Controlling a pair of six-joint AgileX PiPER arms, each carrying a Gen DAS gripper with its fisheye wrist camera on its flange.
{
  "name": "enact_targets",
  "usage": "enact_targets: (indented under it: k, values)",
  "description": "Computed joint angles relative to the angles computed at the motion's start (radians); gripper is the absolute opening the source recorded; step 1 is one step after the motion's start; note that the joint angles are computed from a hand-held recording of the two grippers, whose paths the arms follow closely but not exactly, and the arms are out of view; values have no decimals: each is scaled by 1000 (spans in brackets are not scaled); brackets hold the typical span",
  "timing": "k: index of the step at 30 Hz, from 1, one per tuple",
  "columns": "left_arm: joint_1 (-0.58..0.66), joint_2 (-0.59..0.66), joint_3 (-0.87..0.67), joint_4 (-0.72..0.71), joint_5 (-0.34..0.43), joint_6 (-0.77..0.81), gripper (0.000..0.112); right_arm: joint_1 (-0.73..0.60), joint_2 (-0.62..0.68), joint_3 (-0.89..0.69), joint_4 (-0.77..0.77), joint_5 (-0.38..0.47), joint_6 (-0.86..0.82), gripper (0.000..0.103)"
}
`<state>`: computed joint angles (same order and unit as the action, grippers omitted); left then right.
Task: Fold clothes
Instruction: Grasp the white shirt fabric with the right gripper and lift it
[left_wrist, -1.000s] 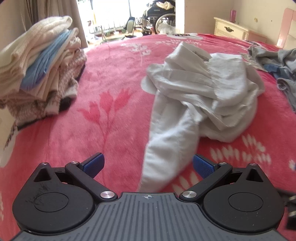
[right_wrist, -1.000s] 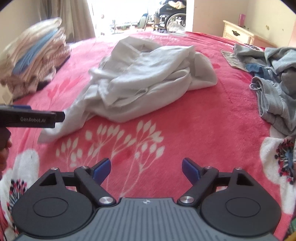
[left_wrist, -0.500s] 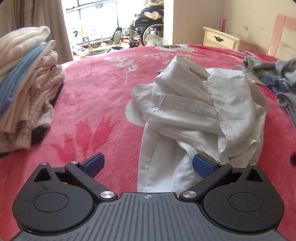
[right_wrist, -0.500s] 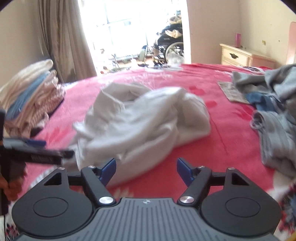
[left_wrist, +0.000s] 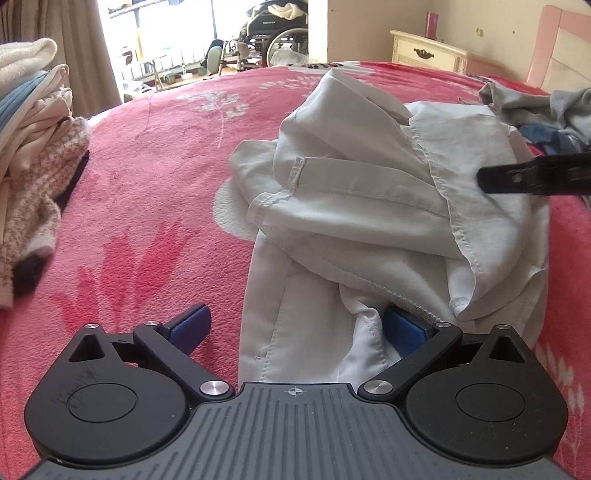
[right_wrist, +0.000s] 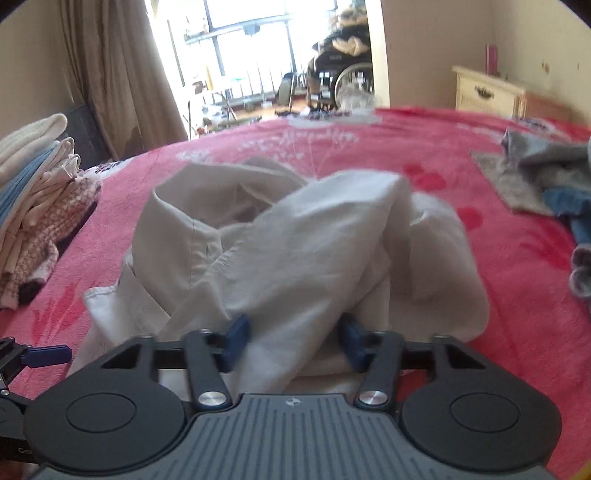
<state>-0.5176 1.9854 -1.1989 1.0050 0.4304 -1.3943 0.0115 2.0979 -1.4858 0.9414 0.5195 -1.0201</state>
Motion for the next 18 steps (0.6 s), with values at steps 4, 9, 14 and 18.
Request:
enact_targets:
  k: [4, 9, 14, 18]
  values:
    - [18, -29, 22, -46, -37, 24, 92, -49, -14, 29, 81, 75, -51, 2]
    - [67, -96, 81, -51, -130, -25, 89, -152, -132, 160, 195, 209, -152, 1]
    - [94, -116, 101, -34, -155, -75, 88, -255, -232, 292, 146, 413, -167, 1]
    - [115, -141, 130, -45, -200, -89, 88, -278, -326, 442, 70, 499, -248, 1]
